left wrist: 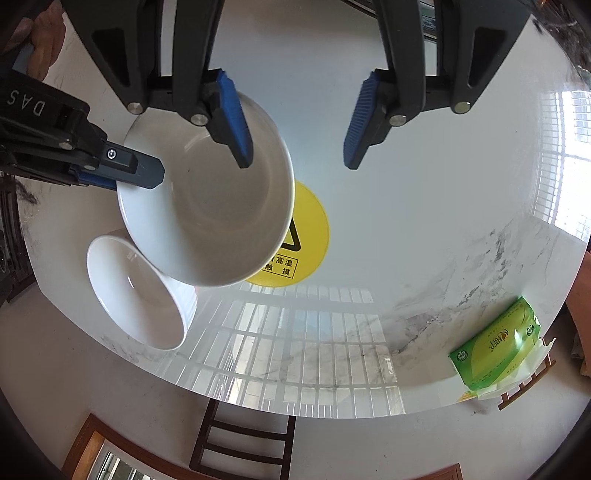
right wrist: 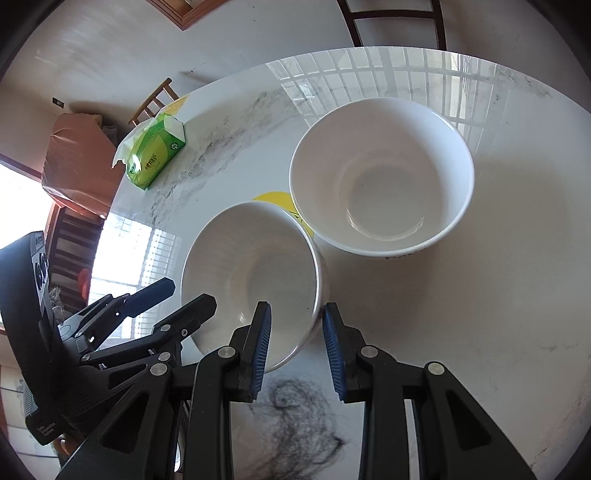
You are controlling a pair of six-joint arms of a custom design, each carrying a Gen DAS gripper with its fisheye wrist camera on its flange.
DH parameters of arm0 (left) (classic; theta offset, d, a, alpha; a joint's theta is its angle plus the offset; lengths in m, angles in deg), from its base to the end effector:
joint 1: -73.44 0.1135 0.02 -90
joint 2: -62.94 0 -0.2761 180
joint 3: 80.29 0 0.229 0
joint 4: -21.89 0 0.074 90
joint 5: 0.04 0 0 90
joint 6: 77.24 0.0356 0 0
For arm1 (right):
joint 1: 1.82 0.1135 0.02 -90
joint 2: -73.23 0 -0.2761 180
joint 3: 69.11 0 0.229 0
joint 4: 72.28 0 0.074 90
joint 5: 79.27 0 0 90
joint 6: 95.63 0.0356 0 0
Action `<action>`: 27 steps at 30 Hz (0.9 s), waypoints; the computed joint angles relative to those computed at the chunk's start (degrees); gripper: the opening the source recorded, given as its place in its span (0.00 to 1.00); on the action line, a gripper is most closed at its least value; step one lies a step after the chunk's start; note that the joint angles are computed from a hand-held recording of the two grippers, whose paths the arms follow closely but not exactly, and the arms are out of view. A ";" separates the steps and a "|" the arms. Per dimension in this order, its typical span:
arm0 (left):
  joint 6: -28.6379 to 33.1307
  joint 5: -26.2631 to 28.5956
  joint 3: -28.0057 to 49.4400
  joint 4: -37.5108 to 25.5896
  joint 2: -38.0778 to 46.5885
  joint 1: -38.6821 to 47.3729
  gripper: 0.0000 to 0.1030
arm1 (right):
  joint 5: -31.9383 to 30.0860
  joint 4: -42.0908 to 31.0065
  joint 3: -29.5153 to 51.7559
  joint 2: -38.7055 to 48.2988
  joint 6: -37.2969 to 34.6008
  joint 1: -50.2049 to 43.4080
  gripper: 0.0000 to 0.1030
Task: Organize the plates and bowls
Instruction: 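Grasp the rim of the 'Dog' bowl with both tools, then lift the 'Dog' bowl with both tools and carry it over the pink bowl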
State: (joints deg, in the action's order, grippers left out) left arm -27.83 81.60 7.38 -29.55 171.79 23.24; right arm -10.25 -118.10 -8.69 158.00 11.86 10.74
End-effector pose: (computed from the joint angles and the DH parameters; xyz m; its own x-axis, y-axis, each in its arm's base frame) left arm 0.2314 -0.2697 0.1878 -0.9404 0.1230 -0.3171 0.1586 0.9833 -0.0890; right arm 0.2313 0.0646 0.1932 -0.9724 0.0709 -0.2223 -0.0308 0.9055 0.4232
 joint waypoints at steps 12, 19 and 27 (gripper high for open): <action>-6.80 -9.23 2.88 -6.76 -4.38 -9.42 0.12 | -3.06 2.31 -3.76 -2.75 -2.38 -2.86 0.13; -14.05 -15.73 6.84 -15.50 -9.38 -19.27 0.12 | -4.55 -8.64 -3.90 -17.44 -4.27 -4.99 0.13; -24.92 -22.87 12.75 -26.63 -11.84 -33.22 0.13 | -5.53 -27.19 -1.41 -35.98 -6.44 -7.39 0.13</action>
State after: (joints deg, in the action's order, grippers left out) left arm -52.74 58.74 20.13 -56.18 159.95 -9.98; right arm -15.77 -145.29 -10.10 122.02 5.42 3.35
